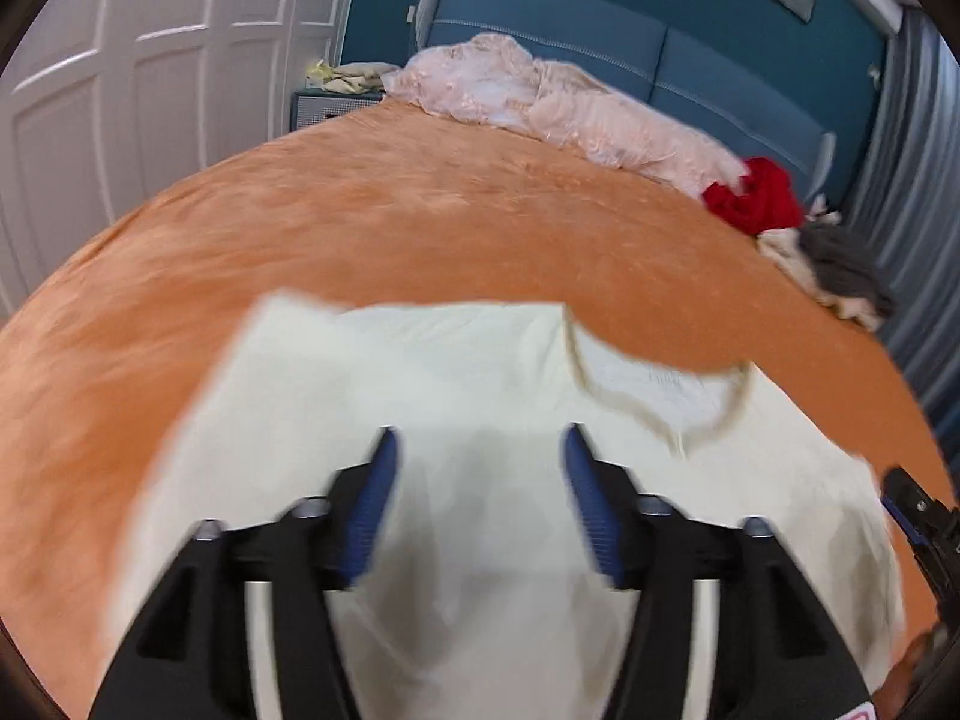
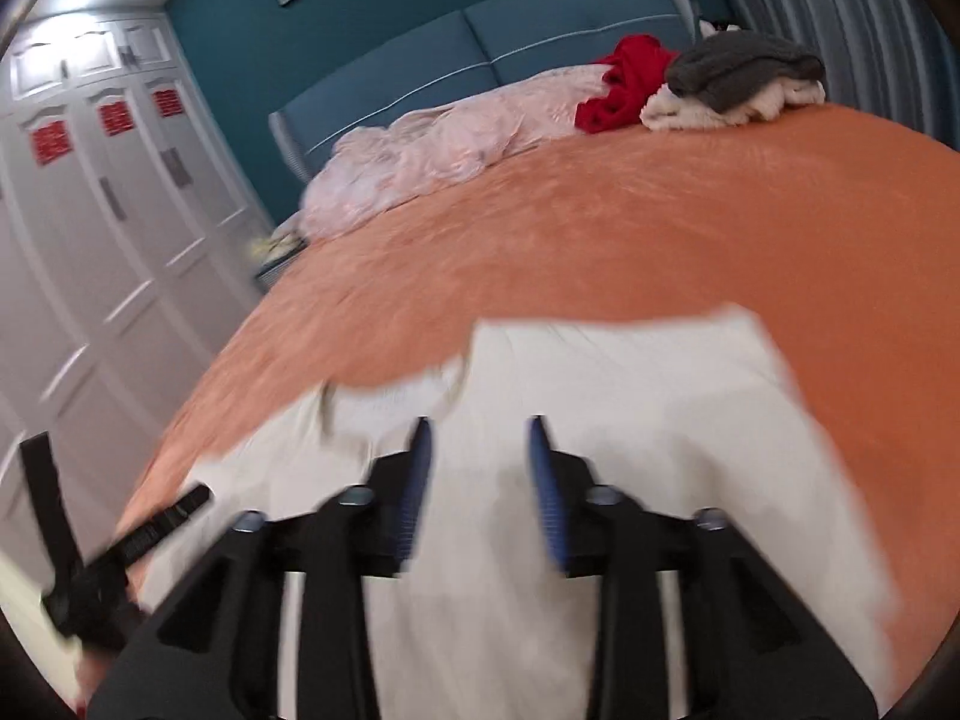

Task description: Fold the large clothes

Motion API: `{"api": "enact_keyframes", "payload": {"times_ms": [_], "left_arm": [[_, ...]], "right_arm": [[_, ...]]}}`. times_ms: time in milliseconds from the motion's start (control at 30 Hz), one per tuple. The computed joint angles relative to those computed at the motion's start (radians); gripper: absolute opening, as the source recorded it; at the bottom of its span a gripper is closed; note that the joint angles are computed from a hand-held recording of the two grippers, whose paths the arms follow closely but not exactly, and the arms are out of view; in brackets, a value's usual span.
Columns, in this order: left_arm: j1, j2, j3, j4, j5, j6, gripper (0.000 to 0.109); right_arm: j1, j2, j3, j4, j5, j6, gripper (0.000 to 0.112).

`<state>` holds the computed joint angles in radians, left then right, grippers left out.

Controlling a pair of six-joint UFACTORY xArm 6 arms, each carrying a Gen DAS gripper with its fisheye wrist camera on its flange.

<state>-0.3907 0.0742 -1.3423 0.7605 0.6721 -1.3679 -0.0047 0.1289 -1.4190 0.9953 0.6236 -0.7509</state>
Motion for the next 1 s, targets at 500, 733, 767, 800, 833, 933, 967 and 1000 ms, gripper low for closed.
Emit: {"api": "enact_keyframes", "payload": {"times_ms": [500,733,767,800,833,933,967,1000], "left_arm": [[-0.306,-0.993,0.802,-0.370,0.304,-0.216,0.076],[-0.307,-0.899,0.761,-0.395,0.241,-0.237,0.052],[-0.310,-0.889,0.752,-0.396,0.242,-0.228,0.043],[-0.311,-0.882,0.743,-0.410,0.242,-0.212,0.025],[-0.323,-0.872,0.725,-0.413,0.261,-0.212,0.015],[-0.380,-0.865,0.664,-0.361,0.358,-0.224,0.007],[-0.398,-0.863,0.643,-0.340,0.385,-0.227,0.006],[-0.413,-0.869,0.629,-0.324,0.407,-0.231,0.006]], "right_arm": [[-0.763,-0.415,0.420,-0.222,0.759,0.007,0.083],[-0.732,-0.443,0.474,-0.144,0.785,0.040,0.070],[-0.719,-0.434,0.470,-0.137,0.810,0.052,0.065],[-0.697,-0.438,0.474,-0.146,0.804,0.066,0.062],[-0.683,-0.451,0.483,-0.156,0.795,0.068,0.048],[-0.632,-0.491,0.492,-0.214,0.771,0.064,0.012],[-0.630,-0.513,0.492,-0.222,0.765,0.053,0.007],[-0.640,-0.526,0.491,-0.218,0.775,0.041,0.006]]}}
